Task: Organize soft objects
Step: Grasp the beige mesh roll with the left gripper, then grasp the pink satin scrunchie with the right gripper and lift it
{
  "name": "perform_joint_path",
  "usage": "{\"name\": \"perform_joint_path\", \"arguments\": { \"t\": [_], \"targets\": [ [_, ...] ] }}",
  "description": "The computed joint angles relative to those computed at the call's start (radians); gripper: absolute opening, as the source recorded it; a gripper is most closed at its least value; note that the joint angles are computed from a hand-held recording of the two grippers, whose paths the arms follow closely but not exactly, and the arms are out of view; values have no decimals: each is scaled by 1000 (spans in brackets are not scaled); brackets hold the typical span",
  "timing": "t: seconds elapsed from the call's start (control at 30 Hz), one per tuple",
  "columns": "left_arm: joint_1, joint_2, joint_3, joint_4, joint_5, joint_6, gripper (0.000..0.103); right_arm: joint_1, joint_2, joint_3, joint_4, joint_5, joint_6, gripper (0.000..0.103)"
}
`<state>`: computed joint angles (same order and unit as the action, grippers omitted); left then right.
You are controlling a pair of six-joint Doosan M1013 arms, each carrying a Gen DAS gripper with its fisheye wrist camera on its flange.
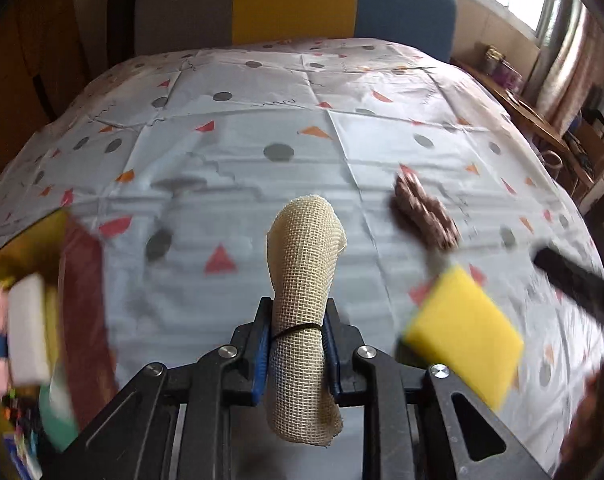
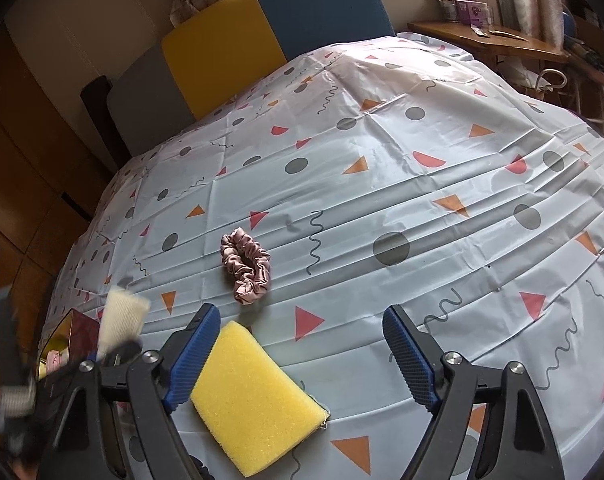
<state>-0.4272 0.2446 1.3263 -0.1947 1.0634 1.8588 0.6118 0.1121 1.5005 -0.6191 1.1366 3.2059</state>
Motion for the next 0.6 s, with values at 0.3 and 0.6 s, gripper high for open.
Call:
{"name": "perform_joint_path", "arguments": {
  "t": [0.3,0.6],
  "targets": [
    [17,-115,174,19,-35,100,22,6,-12,13,-2,-39,-3,73],
    [25,-143,227,-14,-125,185,23,10,-5,1,10,-62,-68,42]
  ]
}}
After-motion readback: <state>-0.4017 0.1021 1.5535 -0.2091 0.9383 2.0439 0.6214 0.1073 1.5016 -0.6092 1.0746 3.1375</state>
